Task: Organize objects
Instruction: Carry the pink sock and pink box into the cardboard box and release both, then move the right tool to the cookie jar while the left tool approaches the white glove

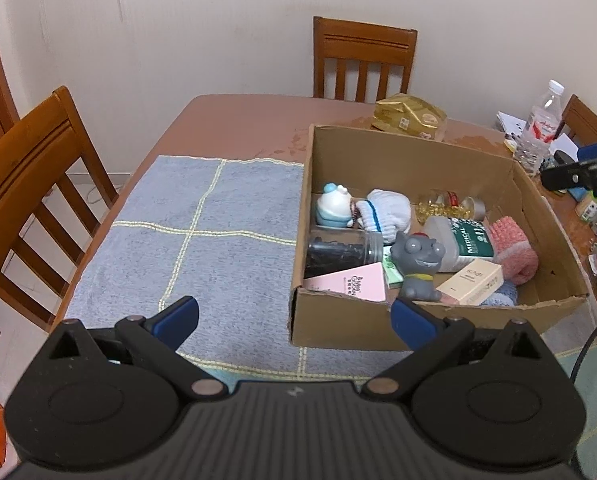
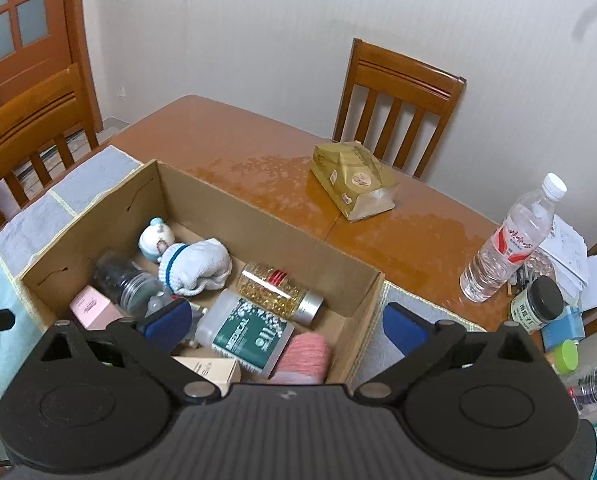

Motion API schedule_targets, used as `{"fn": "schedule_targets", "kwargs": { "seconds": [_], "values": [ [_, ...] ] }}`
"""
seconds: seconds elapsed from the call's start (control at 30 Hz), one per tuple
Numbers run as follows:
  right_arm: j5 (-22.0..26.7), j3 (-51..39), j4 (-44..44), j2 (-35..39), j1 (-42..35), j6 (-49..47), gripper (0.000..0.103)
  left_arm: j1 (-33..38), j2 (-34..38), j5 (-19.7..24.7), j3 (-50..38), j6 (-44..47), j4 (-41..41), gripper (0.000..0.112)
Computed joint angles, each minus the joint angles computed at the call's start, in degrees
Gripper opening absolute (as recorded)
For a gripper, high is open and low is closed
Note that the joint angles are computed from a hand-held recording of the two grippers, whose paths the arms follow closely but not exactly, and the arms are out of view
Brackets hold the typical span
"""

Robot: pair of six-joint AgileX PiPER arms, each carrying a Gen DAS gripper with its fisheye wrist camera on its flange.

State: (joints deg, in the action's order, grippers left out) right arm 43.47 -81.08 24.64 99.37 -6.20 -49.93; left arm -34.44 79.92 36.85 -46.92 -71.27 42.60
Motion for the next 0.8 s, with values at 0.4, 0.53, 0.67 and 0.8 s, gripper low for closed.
{"fn": "schedule_targets", "kwargs": {
  "seconds": [0.4, 0.53, 0.67, 0.8],
  "values": [
    [-3.6, 18.3, 3.2, -13.1, -2.0, -5.0, 0.103, -6.9, -3.0, 4.6, 3.6, -2.9, -1.8, 0.102],
    [-1.9, 22.7, 5.9, -15.7, -3.7, -5.5, 0.103, -8.1, -3.9, 5.9, 4.8, -3.7, -2.3, 0.102],
    [-2.4, 27.2, 7.1, -17.9, -4.0, -5.1, 0.103, -7.6, -5.2, 5.4, 6.7, -4.7, -3.4, 0.102],
    [-3.9, 32.0, 9.5, -20.4, -3.4, -6.1, 0.103, -7.1, -6.0, 6.1, 8.0, -5.8, -3.8, 0.102]
  ]
}}
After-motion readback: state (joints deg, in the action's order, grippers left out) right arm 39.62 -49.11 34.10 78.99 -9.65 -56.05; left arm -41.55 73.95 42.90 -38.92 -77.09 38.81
